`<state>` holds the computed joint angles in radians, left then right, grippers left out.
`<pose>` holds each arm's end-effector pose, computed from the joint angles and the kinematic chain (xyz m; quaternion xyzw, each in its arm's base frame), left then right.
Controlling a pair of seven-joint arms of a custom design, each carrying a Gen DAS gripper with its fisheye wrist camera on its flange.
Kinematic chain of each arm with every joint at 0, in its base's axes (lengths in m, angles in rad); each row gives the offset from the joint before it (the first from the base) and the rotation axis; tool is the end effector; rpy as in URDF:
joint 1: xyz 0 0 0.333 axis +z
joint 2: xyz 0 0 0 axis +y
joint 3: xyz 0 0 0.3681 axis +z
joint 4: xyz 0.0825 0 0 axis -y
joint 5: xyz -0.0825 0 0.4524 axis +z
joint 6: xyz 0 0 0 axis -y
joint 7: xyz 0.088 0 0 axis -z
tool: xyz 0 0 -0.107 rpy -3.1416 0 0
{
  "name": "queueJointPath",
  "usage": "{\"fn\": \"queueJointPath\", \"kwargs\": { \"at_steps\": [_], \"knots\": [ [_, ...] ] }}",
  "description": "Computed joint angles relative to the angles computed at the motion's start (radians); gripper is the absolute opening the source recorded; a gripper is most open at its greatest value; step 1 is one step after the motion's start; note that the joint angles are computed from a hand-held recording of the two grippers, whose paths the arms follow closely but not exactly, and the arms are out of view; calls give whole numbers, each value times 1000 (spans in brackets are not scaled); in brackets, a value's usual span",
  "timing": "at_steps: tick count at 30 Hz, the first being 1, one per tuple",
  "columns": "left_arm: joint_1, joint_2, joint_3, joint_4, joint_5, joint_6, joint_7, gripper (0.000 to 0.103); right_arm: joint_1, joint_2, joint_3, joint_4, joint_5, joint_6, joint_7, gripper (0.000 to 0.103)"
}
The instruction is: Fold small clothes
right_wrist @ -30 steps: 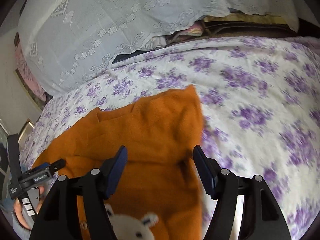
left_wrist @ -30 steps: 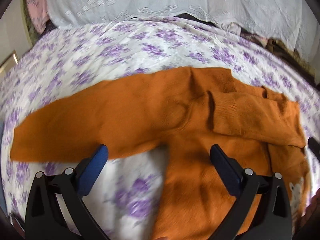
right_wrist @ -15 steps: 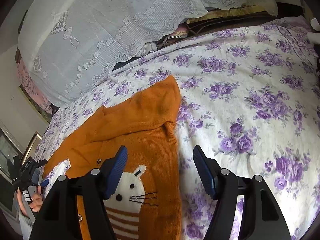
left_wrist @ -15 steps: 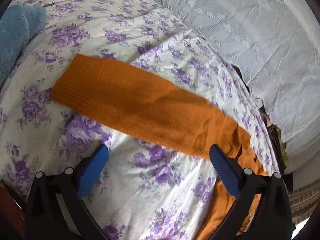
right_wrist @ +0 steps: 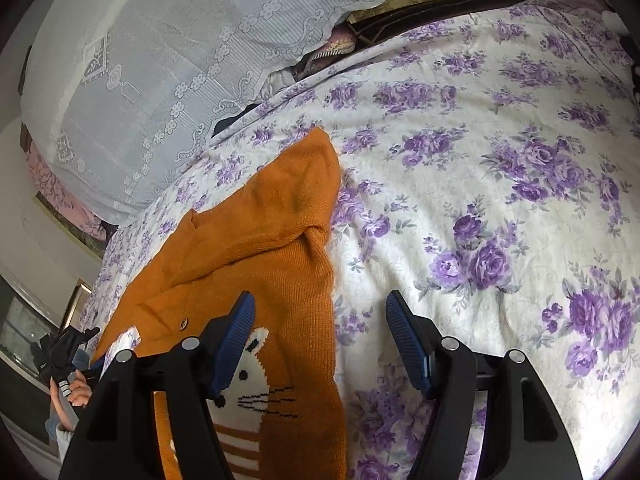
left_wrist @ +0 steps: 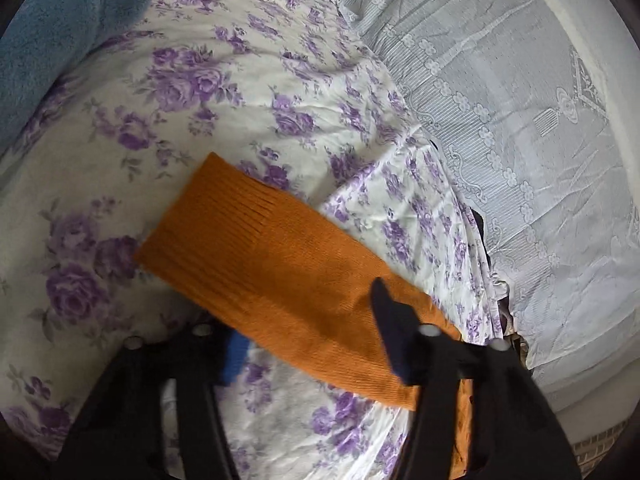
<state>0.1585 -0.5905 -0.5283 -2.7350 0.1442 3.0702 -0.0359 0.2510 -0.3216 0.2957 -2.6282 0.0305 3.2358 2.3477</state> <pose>0.4031 -0.1778 0.4760 -0.8696 0.2349 -0.4238 0.0947 0.4199 0.2581 0.4655 -0.5565 0.7024 -0.0933 0.4339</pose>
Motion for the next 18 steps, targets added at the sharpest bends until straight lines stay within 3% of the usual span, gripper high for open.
{"fn": "queueJointPath", "kwargs": {
  "at_steps": [3,5,7,10,18],
  "knots": [
    [-17,-1,7,12,13,-27,23,21,-5,1,5,3,-3,-9,1,68],
    [-17,2,-3,54,51,-111,58,12,-33,6,32,13,-16,-26,6,68],
    [-12,-2,-20,92,102,-191,68,12,-76,5,74,21,-41,-43,21,68],
    [-7,17,-56,182,207,-324,98,10,-74,6,68,21,-60,-41,37,68],
    [-60,133,-98,396,443,-537,176,9,-54,16,43,27,-84,-45,48,70]
  ]
}}
